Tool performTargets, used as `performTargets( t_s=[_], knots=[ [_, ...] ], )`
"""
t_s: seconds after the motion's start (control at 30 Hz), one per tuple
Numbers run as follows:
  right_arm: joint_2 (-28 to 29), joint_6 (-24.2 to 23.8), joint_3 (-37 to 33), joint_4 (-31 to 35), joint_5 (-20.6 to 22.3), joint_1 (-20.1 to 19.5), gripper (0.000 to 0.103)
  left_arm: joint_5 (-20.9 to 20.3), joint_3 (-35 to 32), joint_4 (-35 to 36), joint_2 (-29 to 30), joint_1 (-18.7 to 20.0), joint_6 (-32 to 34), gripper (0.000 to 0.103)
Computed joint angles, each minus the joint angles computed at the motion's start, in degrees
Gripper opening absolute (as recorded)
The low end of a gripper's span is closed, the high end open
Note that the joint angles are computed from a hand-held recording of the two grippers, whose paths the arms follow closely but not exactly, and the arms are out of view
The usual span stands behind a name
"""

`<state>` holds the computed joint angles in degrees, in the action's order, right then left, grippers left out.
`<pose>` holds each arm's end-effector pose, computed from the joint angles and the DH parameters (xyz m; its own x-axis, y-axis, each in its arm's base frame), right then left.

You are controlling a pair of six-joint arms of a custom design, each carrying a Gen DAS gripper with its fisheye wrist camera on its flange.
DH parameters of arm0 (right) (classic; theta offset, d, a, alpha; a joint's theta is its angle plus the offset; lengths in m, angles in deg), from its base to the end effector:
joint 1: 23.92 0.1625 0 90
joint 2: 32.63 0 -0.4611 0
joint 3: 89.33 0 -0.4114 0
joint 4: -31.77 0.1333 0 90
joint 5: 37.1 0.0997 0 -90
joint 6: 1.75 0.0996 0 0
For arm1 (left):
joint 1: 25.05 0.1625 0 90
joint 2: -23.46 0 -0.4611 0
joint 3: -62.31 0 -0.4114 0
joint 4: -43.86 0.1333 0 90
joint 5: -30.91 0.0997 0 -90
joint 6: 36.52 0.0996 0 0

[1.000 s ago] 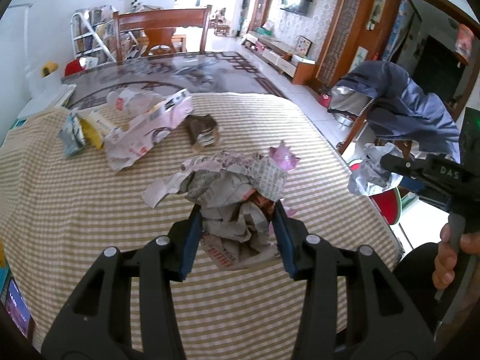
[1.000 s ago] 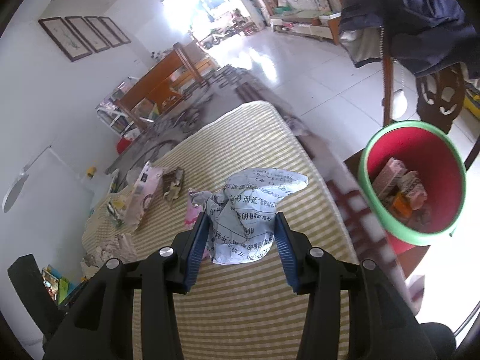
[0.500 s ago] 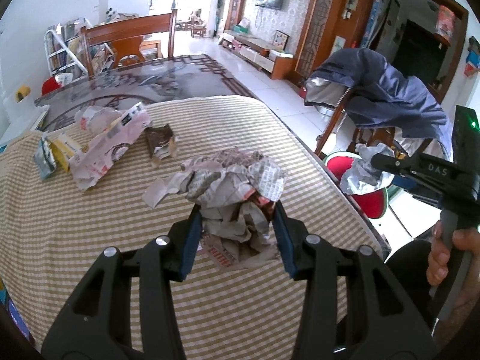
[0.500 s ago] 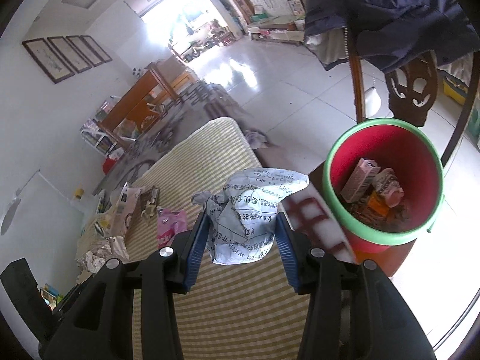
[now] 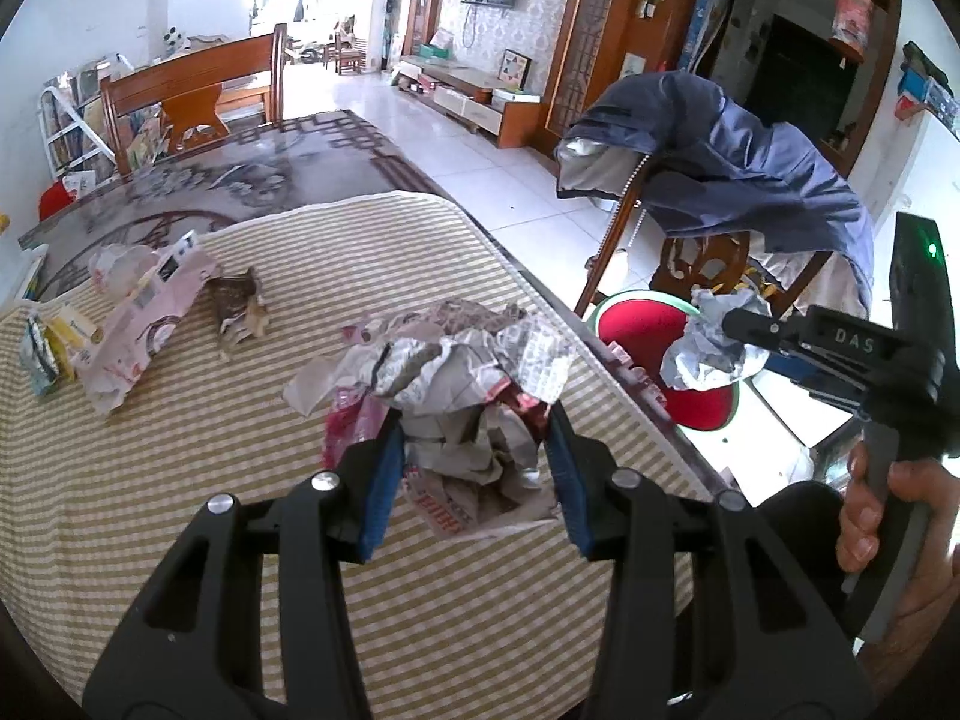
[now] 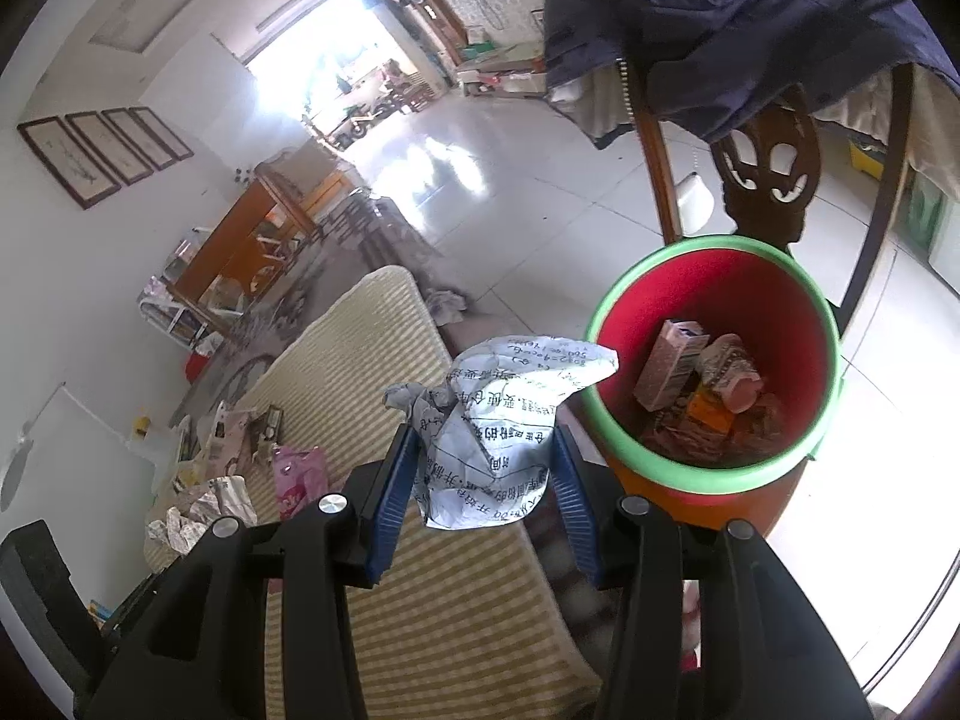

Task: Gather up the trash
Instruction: 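Carry the newspaper and white paper over the red bin with both grippers, then open both grippers to drop the papers into the red bin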

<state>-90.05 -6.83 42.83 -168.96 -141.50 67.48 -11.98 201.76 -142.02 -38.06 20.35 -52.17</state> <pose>0.1206 -0.4911 0.1347 -0.9663 0.0503 0.2525 -0.1057 0.8165 -0.5675 -0.1492 -0.4451 0.1317 -0.7995 0.1226 -0.5880 0.4697 0.7378 -0.4848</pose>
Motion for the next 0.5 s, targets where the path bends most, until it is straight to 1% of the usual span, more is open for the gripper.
performTargets(
  t_s=[0.13, 0.27, 0.5],
  knots=[
    [-1.31, 0.17, 0.78, -0.75, 0.36, -1.37, 0.045, -1.24, -1.52, 0.86, 1.23, 0.73, 0.30, 0.044],
    [-2.93, 0.22, 1.75, -1.72, 0.37, -2.98, 0.045, -3.37, -3.22, 1.28, 2.63, 1.18, 0.68, 0.044],
    [-5.42, 0.12, 2.68, -2.77, 0.05, -5.69, 0.045, -6.55, -7.16, 1.48, 7.49, 0.97, 3.03, 0.044]
  ],
)
